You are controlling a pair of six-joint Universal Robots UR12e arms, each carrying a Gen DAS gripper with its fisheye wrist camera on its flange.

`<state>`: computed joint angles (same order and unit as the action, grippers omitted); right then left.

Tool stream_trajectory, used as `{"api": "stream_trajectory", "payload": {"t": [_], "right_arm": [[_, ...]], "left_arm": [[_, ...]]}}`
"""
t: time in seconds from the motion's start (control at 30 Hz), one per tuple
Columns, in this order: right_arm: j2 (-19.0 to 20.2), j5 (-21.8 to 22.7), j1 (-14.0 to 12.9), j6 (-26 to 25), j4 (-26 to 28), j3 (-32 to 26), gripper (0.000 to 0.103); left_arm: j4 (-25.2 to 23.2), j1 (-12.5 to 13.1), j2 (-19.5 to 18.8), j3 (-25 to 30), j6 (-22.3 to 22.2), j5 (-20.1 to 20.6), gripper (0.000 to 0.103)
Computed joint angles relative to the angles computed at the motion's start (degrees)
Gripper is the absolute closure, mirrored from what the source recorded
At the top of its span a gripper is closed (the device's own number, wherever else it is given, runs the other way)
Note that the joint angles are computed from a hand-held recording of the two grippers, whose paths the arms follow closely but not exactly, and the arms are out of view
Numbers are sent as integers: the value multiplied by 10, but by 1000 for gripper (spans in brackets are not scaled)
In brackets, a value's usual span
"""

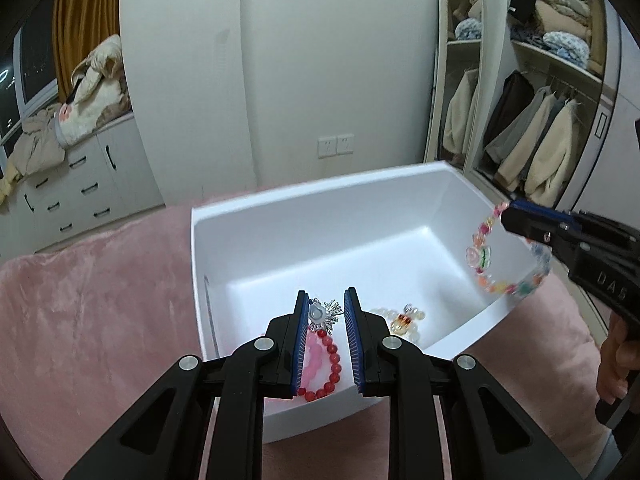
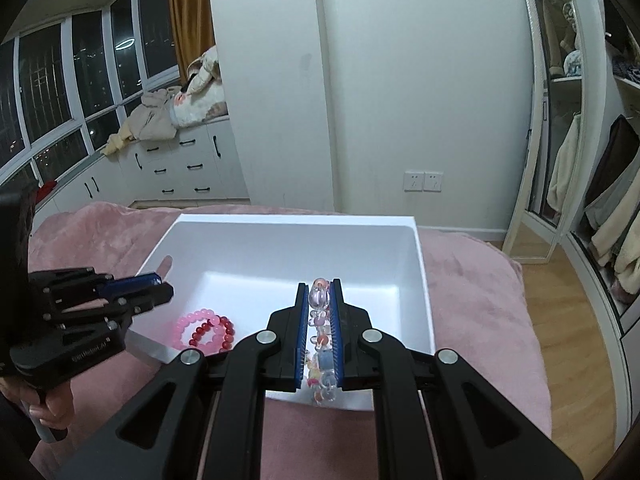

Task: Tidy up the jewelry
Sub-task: 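Lift both held items and carry them over the white box, then open both tools to drop the silver charm and multicolour bracelet into the box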

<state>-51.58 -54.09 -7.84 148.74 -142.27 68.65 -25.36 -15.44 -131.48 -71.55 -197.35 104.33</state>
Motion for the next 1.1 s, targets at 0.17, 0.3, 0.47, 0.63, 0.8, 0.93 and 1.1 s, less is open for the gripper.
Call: {"api": "stream_trajectory", "payload": {"t": [0.17, 0.3, 0.47, 0.63, 0.8, 0.93, 1.1], "right_arm": [[9, -16, 6, -16, 16, -9, 92], [15, -24, 11, -30, 33, -18, 92], [20, -43, 15, -40, 48, -22, 92], [23, -44, 14, -41, 65, -25, 91], [22, -44, 14, -41, 67, -22, 90], [19, -32, 13, -37, 62, -18, 58], [3, -33, 6, 9, -46, 22, 6]], "left_arm": [[-22, 4, -8, 6, -8, -9, 80], [-39, 3, -14, 13, -6, -10, 80], [-45, 4, -17, 17, -17, -8, 79], [-48, 2, -19, 20, -17, -3, 75], [-50, 1, -21, 23, -27, 8, 74], [-46, -2, -20, 22, -29, 19, 60], [-24, -9, -13, 12, -26, 45, 49]]}}
